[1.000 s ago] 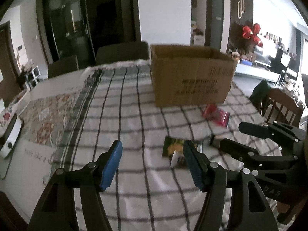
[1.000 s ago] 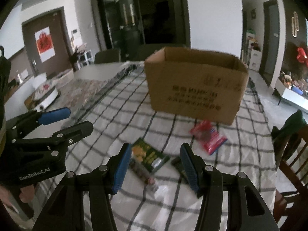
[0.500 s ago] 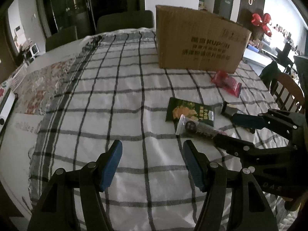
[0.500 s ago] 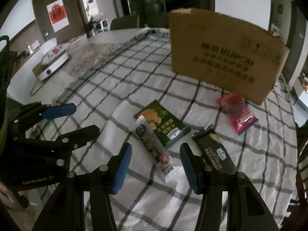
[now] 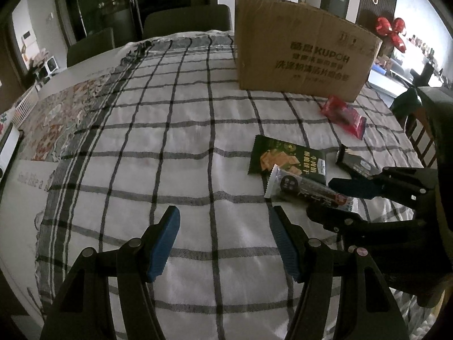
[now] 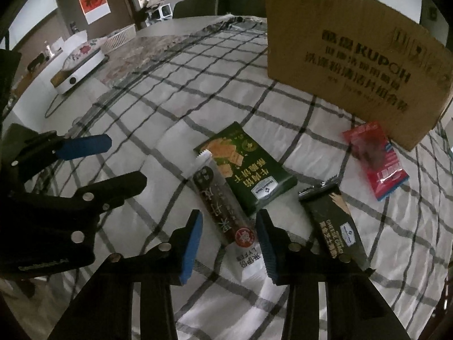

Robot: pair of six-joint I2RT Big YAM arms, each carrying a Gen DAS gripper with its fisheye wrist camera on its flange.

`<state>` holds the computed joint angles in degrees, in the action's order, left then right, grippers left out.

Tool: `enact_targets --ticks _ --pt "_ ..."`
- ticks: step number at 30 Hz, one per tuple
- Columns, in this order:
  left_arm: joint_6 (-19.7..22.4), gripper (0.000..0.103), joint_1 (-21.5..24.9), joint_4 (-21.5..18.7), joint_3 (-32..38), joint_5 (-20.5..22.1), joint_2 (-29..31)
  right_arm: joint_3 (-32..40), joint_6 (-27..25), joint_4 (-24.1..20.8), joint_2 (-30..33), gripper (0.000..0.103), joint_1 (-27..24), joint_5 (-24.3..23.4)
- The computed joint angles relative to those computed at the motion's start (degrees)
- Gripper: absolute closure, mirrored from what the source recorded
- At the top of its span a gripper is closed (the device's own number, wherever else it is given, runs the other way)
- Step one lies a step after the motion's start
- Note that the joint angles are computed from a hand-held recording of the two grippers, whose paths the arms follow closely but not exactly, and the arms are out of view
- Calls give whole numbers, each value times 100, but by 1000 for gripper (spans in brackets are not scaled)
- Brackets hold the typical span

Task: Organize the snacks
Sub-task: 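Grasp the long white stick snack with the right tool, then lift the stick snack with the right tool while the left tool approaches the green cracker pack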

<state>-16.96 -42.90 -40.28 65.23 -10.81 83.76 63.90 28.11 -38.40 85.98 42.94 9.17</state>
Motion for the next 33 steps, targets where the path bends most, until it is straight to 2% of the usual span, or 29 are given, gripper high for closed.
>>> enact_targets --ticks 9,16,23,29,33 --pt "39 39 -40 38 -37 -1 -49 -155 47 182 -139 80 64 33" --pt "152 38 -124 221 -92 11 -161 -395 443 385 -515 85 210 404" --pt "390 38 -304 550 -161 143 -249 -695 1120 467 -1078 85 440 1290" --pt "702 38 -503 833 -118 243 -201 -931 1701 263 -1468 85 572 1978" --pt "847 38 -583 950 23 509 -55 -1123 2067 109 -1714 85 588 2244"
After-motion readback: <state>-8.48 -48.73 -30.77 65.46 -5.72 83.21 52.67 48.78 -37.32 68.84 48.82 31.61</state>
